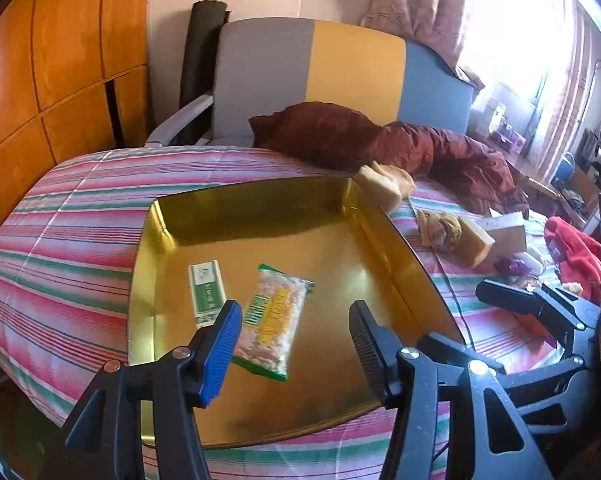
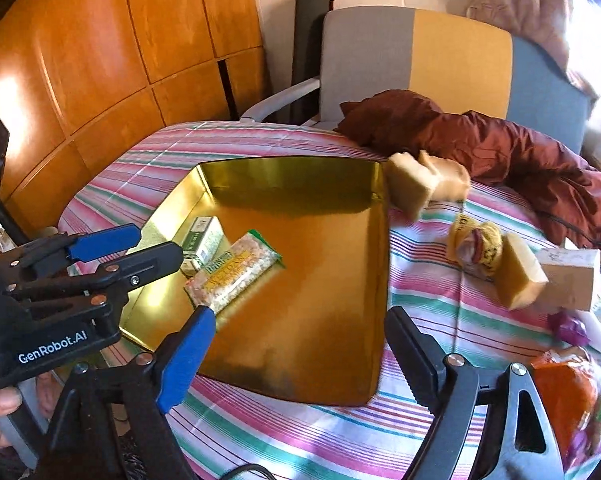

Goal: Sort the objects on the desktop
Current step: 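Carry both items to the gold tray and release them inside, then move both tools back toward the remaining snack packets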

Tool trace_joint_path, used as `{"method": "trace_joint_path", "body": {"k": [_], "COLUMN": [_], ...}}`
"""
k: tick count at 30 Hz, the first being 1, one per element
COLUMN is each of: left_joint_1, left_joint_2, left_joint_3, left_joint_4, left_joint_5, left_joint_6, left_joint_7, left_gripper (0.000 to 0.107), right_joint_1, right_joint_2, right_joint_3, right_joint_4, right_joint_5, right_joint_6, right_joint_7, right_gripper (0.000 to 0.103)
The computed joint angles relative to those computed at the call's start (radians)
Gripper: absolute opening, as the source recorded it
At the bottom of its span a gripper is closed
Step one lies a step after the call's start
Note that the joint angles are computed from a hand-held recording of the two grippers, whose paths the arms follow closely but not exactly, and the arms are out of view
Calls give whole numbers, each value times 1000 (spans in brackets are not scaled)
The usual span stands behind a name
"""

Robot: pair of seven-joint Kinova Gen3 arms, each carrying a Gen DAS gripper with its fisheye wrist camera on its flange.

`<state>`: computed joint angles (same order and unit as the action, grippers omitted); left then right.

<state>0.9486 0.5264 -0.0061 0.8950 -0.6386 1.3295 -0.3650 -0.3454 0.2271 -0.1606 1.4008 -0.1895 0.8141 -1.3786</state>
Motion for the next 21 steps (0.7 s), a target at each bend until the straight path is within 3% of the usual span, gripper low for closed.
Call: {"method": "trace_joint_path", "body": {"k": [21], "left_joint_1": [-14], "left_joint_2": [102], "left_joint_3": [11], "left_joint_4": [-166], "left_joint_5": [145], "left_joint_6": [-52], "left_joint_7": [-214], "left_gripper": [57], "right_joint_1": [101], "right_joint_2": [-76], "right_joint_3": [68], "right_joint_4": [109], "right_joint_5": [50], "right_joint_6": [-34], "right_joint_7": [-105], "right_gripper": [87]}}
